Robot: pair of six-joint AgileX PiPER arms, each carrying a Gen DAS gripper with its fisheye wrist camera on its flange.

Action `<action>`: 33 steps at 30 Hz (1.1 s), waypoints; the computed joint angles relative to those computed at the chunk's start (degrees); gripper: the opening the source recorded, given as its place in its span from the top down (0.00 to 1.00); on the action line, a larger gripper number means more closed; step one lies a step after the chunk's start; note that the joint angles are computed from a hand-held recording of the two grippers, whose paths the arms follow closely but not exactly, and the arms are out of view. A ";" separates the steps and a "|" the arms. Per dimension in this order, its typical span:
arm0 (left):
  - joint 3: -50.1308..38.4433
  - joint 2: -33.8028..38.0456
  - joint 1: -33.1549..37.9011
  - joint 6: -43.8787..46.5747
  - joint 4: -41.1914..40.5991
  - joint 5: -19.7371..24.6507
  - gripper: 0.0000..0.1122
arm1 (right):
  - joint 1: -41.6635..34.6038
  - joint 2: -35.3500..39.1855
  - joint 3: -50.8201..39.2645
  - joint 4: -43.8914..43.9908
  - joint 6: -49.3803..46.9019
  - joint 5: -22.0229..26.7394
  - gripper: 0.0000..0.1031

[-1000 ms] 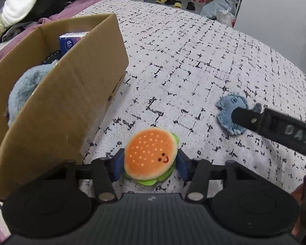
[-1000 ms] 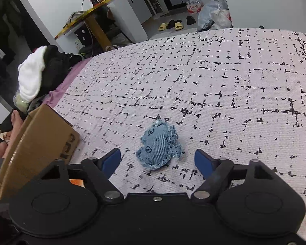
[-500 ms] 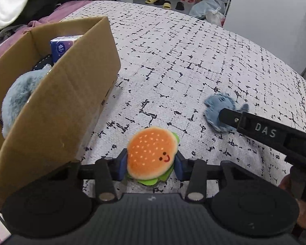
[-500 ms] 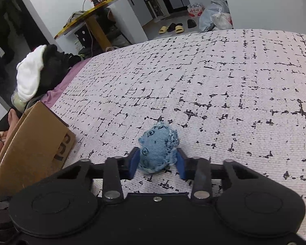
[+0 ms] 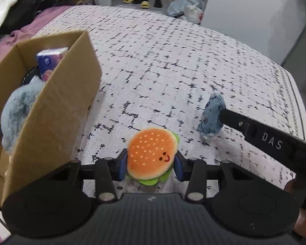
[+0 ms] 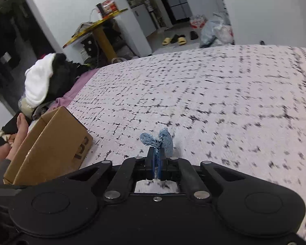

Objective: Organize soft objects
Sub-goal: 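Grasp the burger plush with the left tool while the right tool grasps the blue-grey plush, then carry both plush toys into the cardboard box and open both tools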

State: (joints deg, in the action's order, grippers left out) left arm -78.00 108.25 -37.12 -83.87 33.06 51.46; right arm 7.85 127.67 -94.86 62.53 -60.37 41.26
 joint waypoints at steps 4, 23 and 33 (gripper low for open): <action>1.05 -2.03 -0.22 2.62 -0.69 -1.41 0.61 | -0.64 -2.73 2.48 0.00 1.42 -1.22 0.97; 6.98 -14.87 -2.15 16.52 -1.56 -6.74 0.61 | 0.27 -24.62 23.07 -4.85 9.86 -12.42 0.97; 10.28 -22.53 0.38 28.81 -6.12 -9.78 0.61 | 3.58 -33.04 26.46 -16.09 22.25 -15.15 0.97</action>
